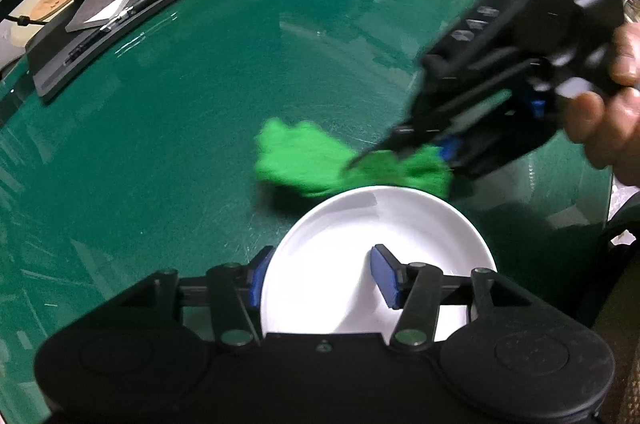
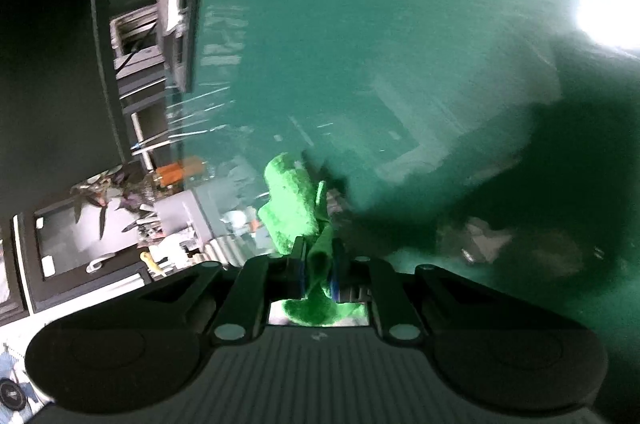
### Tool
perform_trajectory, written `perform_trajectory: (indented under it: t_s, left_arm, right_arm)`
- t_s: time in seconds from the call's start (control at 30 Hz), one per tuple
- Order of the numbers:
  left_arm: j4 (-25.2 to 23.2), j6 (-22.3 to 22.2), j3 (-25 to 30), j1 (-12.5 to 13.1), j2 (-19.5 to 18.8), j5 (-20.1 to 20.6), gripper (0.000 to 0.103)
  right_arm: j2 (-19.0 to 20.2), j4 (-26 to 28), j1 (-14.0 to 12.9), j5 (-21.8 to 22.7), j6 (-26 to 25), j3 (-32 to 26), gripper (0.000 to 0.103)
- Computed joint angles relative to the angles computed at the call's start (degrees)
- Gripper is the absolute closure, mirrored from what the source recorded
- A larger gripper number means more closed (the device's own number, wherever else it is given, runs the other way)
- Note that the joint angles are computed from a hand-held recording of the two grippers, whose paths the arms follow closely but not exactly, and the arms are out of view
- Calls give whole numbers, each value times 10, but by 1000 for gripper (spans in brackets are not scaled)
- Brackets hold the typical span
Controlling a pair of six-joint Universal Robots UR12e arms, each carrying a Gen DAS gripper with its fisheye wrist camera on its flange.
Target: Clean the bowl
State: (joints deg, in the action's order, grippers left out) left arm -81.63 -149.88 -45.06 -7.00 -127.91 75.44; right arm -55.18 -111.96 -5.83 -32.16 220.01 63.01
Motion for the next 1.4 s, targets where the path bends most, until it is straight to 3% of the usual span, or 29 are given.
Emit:
perform_trajectory:
  t_s: [0.1, 0.23, 0.43, 0.5, 0.6, 0.73, 0.77, 0.87, 1.13, 1.23, 1.3, 1.4]
  left_arm:
    - [-9, 11, 0, 1, 0, -12, 51]
    - [-3, 38, -16, -3, 8, -33, 42]
    - [25, 49, -38, -7, 16, -50, 43]
    - [37, 21, -45, -7, 20, -45, 50]
    - [70, -48, -73, -5, 39, -24, 50]
    - [95, -128, -113, -5, 64, -13, 53]
    - [96, -150, -121, -6, 69, -11, 71]
    - [112, -199, -130, -14, 73, 28, 82]
    - [90, -184, -92, -40, 54, 111, 74]
    - [87, -163, -84, -46, 50, 131, 73]
    - [93, -149, -93, -46, 56, 136, 73]
    - [98, -148, -97, -45, 58, 137, 72]
  right_arm:
    - [7, 6, 4, 2, -15, -11, 91]
    - [-15, 27, -8, -2, -32, 13, 91]
    - [-62, -54, -26, -22, 44, 88, 91]
    - [-68, -65, -27, -30, 48, 97, 91]
    - [-76, -87, -26, -50, 48, 108, 91]
    - [-79, -110, -31, -34, 56, 121, 91]
    - [-77, -106, -32, -27, 49, 118, 91]
    - [-67, -78, -35, 0, 16, 105, 90]
    - [-53, 75, -46, 68, -95, 79, 90]
    - [-47, 89, -45, 76, -101, 72, 90]
    - [-38, 69, -40, 81, -85, 63, 90]
    - [-25, 62, -31, 76, -104, 41, 90]
